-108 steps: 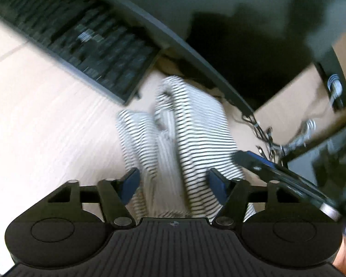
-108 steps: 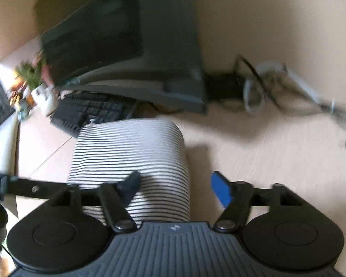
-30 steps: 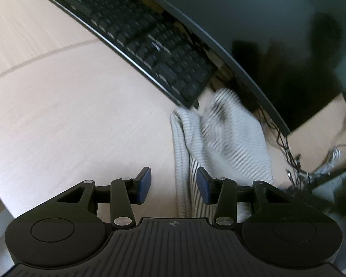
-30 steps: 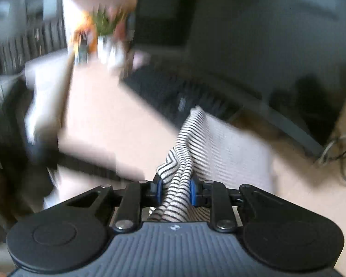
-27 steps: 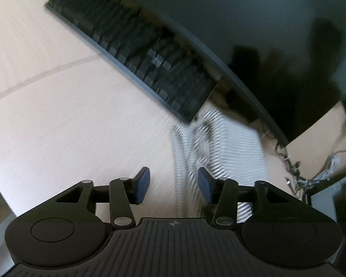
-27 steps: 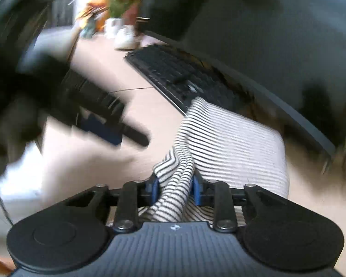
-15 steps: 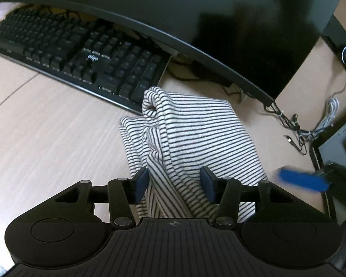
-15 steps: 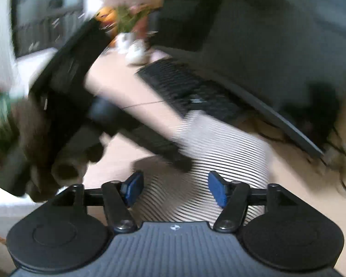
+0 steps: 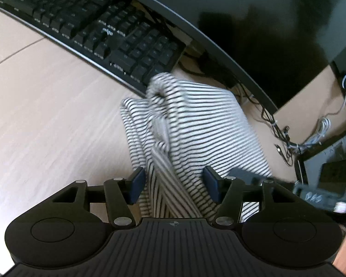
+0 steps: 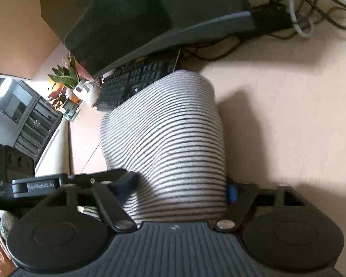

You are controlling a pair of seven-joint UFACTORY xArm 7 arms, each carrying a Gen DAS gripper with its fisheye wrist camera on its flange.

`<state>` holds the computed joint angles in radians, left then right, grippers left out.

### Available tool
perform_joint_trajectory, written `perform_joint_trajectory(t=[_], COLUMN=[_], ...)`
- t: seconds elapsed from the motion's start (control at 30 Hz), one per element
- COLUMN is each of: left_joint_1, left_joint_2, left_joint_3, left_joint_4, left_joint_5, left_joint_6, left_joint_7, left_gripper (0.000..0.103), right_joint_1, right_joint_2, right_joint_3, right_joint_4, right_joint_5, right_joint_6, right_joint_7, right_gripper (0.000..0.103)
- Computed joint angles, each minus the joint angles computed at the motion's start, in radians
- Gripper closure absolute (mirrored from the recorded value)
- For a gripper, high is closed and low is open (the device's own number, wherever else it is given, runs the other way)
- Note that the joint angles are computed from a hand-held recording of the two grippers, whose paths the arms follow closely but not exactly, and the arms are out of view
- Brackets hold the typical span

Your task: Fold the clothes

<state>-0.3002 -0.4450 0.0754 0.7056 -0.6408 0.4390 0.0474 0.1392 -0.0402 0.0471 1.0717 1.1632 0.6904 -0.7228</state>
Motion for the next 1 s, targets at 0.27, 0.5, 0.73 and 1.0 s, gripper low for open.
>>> perform_joint_trajectory(t=[0.27,0.5,0.73,1.0], left_joint_1=[-0.041,0.028,-0.091,-0.006], left_joint_2=[0.103,0.035,0.061,0.272], left_joint_3=[0.005,-0.043,0.017,-0.026], left_joint_4=[0.078,0.041,0.166,0.291], left_joint_5=[-0.074,-0.048,0.009,-0.020], left_joint_6=[-0.035,-0.032,-0.106,-0.026], left_joint_7=[0.116,0.035,0.105,0.158], left_gripper=[0.045,0.053,0.050,0.071], right_joint_1=[-0.007,0.010,0.059,0.127], right_joint_2=[0.001,-0.037,-0.080,-0.161], right_joint_3=[0.001,0.008,0.041,0.009], right_joint_4=[0.043,-0.011,-0.074,-0.145], right_joint_5=[-0.207,-0.349,-0.639,-0.761], right_joint_6=[-0.080,-0.169,-0.339,-0.470], right_joint_7=[0.014,0.049,0.186,0.211], right_gripper=[0.054,0.033,0.033,0.041])
